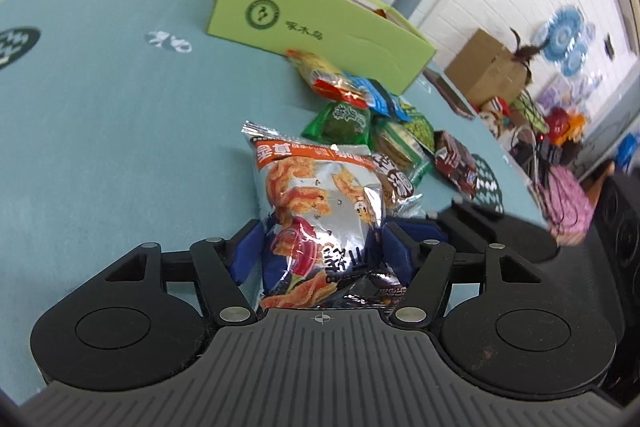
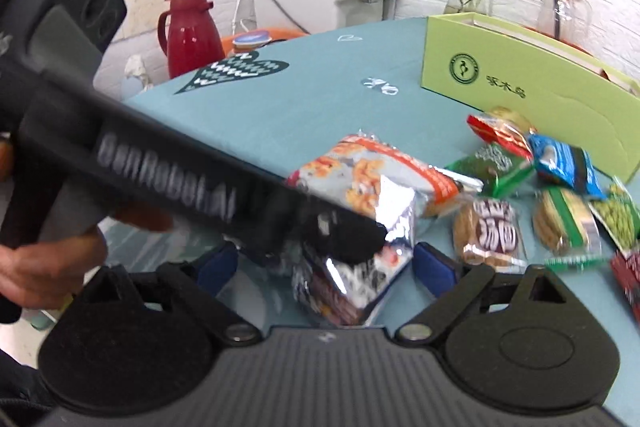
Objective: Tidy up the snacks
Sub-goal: 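Grasp the silver-and-orange chip bag with the left gripper, then carry the silver chip bag into the lime-green box and release it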
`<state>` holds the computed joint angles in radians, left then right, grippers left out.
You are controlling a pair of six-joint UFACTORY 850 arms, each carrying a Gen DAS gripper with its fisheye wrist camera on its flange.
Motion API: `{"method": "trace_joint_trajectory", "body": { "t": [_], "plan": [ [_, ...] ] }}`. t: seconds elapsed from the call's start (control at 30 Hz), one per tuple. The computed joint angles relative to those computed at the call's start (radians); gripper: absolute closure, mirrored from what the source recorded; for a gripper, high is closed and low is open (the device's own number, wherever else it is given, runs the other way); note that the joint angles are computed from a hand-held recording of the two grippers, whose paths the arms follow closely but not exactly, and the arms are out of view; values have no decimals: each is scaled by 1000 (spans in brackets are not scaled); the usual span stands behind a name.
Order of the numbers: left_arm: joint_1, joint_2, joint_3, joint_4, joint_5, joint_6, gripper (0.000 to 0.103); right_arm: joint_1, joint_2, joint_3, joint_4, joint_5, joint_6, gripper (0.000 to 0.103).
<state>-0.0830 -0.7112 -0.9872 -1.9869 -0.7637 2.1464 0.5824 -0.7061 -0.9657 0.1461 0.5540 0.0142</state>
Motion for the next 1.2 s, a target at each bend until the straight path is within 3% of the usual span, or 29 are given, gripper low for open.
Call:
{"method": "trace_joint_trajectory", "body": {
  "t": [0.07,0.17,0.2,0.23,0.33,0.43,0.6,0.8,1.03,1.13,1.2],
  "plan": [
    [9,0,-4,0,-2,-21,45,9,-1,6,16,21,13,10],
    [7,-5,-8,-28,12,4,44,10,-20,-9,17,40,52,9],
    [6,-7,-9,-27,8,11,46,12,-22,-6,31,58,46,9],
    [3,-9,-11,-14,7,10,62,19,-26,-13,43,56,32,9],
    [5,10,5,-19,-26,32,75,31,-10,-10,98,70,-40,20],
    [13,40,2,-17,-90,49,74,21,24,10,110,140,-82,20],
    [-20,20,-123,-8,-66,-15,72,-51,18,-77,94,107,-141,20],
    [-76,-130,-497,88,21,-212,70,-187,-79,-349,14,-51,-195,20],
    [-119,-447,-1049,432,147,-646,66,-279,-270,-681,-84,-301,-148,20],
    [-136,-574,-1252,633,188,-850,63,-302,-344,-789,-320,-410,84,19],
    [-142,-622,-1319,692,212,-906,52,-313,-377,-831,-479,-417,293,12]
  ]
}}
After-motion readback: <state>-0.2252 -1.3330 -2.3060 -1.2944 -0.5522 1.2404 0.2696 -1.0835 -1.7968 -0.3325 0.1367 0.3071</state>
